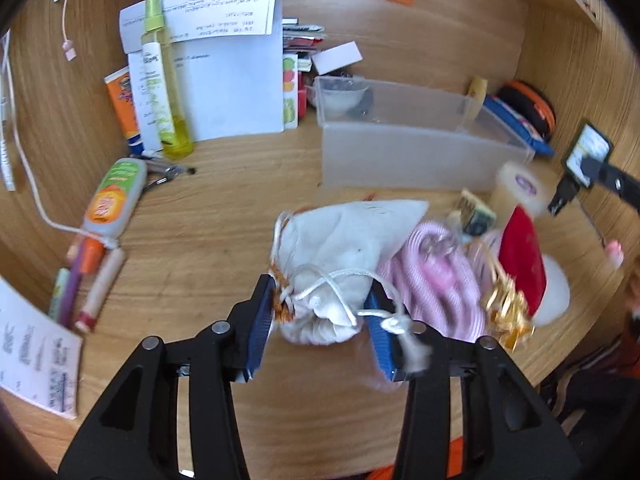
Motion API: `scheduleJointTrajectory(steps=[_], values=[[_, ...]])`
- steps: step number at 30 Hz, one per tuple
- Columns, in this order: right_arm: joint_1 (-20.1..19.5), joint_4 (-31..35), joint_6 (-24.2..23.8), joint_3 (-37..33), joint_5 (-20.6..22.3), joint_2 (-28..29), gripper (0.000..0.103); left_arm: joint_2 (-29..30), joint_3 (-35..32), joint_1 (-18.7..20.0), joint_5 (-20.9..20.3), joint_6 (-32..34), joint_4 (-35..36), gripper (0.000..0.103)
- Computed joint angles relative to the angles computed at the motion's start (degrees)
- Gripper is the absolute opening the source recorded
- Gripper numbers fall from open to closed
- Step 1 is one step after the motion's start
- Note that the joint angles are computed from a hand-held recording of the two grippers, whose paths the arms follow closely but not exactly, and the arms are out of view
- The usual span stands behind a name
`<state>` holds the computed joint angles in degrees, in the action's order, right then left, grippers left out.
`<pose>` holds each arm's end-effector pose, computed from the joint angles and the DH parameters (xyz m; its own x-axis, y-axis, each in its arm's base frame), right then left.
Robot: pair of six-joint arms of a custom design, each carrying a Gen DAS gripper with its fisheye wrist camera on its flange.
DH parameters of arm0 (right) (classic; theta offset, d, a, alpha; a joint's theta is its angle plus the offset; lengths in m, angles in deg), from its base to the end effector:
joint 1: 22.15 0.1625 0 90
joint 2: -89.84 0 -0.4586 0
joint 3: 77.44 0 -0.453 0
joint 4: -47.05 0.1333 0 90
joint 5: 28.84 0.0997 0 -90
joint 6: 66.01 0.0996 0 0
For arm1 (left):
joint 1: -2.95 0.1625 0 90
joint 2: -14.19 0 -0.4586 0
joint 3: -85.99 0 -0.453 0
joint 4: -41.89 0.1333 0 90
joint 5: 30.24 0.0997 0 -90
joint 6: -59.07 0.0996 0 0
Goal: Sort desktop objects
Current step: 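Grasp the white drawstring pouch with the left gripper while the right gripper holds the green bottle, then carry the white pouch into the clear box and release it with the left gripper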
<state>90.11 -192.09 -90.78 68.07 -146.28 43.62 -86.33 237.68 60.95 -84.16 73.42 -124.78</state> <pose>0.2233 -0.3149 0.0658 -0.7646 -0.2593 0.5900 -0.6218 0.5376 -0.5695 -0.0094 -0.3773 0.2308 -0.6756 0.3963 -0.6217 0.6665 0.6887 -0.2853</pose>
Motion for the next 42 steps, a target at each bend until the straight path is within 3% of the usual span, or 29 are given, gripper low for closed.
scheduleJointTrajectory(steps=[4, 7, 12, 17, 22, 25, 31, 34, 38, 40, 42], values=[[-0.26, 0.26, 0.04, -0.10, 0.77, -0.02, 0.038, -4.71, 0.76, -1.85, 2.29, 0.16, 4.22, 0.059], [-0.25, 0.51, -0.37, -0.35, 0.92, 0.08, 0.038, -8.11, 1.83, -4.80, 4.74, 0.60, 5.42, 0.061], [-0.55, 1.29, 0.12, -0.57, 1.58, -0.22, 0.038, -10.74, 1.60, -7.19, 0.49, 1.91, 7.19, 0.068], [-0.70, 1.42, 0.78, -0.27, 1.39, -0.61, 0.038, -3.36, -2.26, -2.89, -7.51, 3.78, 10.52, 0.068], [-1.16, 1.12, 0.78, 0.17, 1.21, -0.92, 0.038, 3.87, -7.07, 2.87, -6.59, 1.00, 10.54, 0.068], [-2.02, 1.14, 0.80, 0.54, 2.43, -1.33, 0.038, 5.23, -9.45, 6.16, -7.72, 0.08, 12.22, 0.068], [-2.68, 3.43, 0.59, -0.48, 3.24, -2.01, 0.038, 7.52, -10.00, 6.63, -6.06, 1.89, 12.40, 0.069], [-2.91, 4.63, 0.50, -0.93, 3.58, -2.33, 0.038, 8.92, -10.53, 6.26, -5.78, 3.35, 12.02, 0.075], [-2.83, 5.13, 0.37, -1.32, 3.21, -2.33, 0.038, 11.81, -13.09, 7.97, -7.64, 2.94, 13.19, 0.092], [-2.74, 5.16, 0.28, -1.45, 2.98, -2.35, 0.038, 12.96, -14.83, 9.52, -10.53, 1.93, 15.05, 0.093], [-2.64, 5.01, 0.24, -1.52, 2.72, -2.36, 0.038, 13.13, -14.73, 9.34, -10.24, 3.09, 14.71, 0.090]])
